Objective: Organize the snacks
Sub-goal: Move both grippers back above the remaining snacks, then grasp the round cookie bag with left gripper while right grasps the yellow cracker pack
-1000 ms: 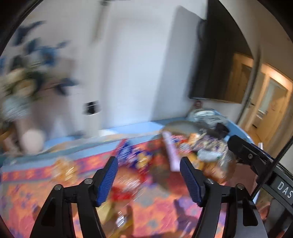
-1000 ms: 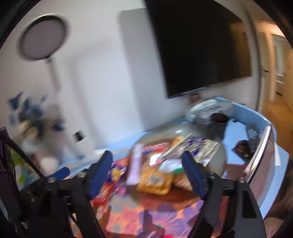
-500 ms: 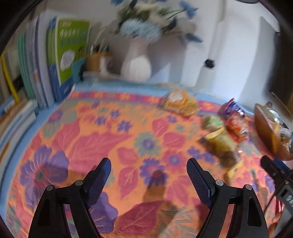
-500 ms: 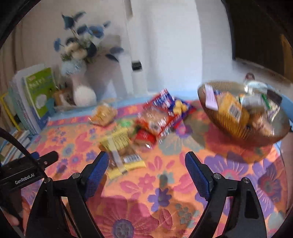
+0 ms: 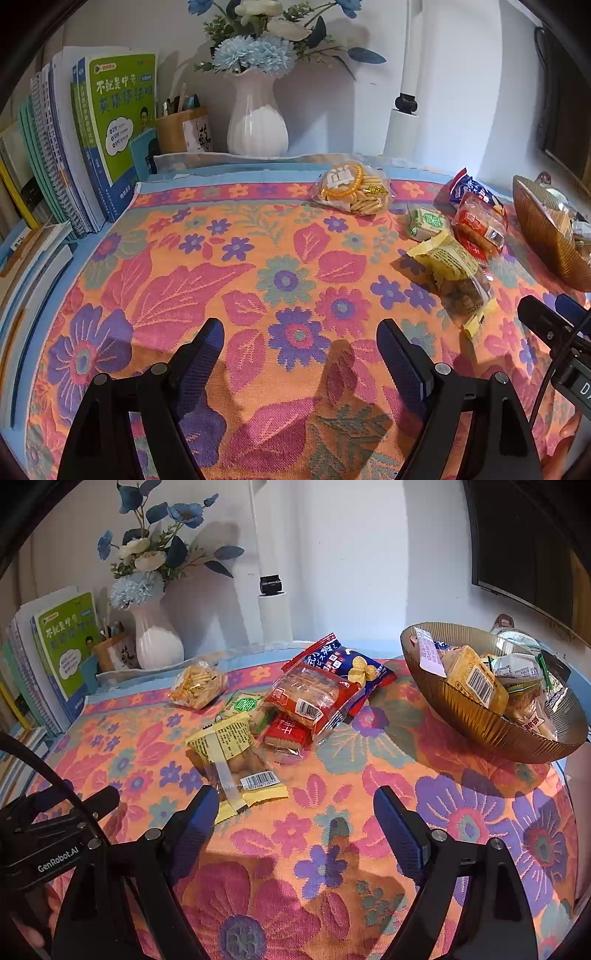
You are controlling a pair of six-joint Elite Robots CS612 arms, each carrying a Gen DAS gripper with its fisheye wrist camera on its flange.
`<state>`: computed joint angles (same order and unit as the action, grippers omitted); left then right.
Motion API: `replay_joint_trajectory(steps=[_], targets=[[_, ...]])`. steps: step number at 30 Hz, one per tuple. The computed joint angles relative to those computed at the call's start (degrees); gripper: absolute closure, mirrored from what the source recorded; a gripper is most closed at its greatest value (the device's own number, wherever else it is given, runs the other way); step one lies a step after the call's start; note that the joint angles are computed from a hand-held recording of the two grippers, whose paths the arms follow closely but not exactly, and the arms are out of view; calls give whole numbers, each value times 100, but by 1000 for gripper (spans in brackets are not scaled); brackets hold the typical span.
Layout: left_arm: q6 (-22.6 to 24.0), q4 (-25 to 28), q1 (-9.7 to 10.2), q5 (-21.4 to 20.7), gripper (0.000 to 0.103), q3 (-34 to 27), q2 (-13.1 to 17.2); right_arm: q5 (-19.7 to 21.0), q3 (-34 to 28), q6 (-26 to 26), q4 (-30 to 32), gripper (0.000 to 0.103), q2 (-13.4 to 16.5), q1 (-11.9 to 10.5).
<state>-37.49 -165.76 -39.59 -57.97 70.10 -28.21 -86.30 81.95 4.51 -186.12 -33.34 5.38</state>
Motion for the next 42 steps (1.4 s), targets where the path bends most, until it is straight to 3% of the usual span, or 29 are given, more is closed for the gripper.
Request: replay_joint_trajectory(steps=[23, 27, 31, 33, 36, 39, 40, 42], targets=[[-130, 44, 20, -57, 20, 14, -13, 81, -36, -82, 93, 16, 11, 2], [-163, 77, 19, -58, 20, 22, -25, 426, 99, 203, -196, 16, -22, -107], [-281, 153, 39, -150, 20, 30, -45, 719, 224, 841, -727, 8, -5, -264], [-255, 99, 85, -360, 20, 21, -61, 846, 205, 977, -668, 8, 2, -310], [-132, -101, 284, -1167, 20, -139, -52, 1047, 172, 930, -531, 8, 1, -334], [-152, 81, 597, -2366, 8, -676, 115, 1043, 153, 828, -435, 8, -6, -314], [-156, 58, 663, -2512, 8, -869, 211, 1041, 152, 785, -402, 8, -11, -309], [17, 318, 714, -2215, 8, -1328, 423, 1146, 156, 774, -447, 8, -10, -325]])
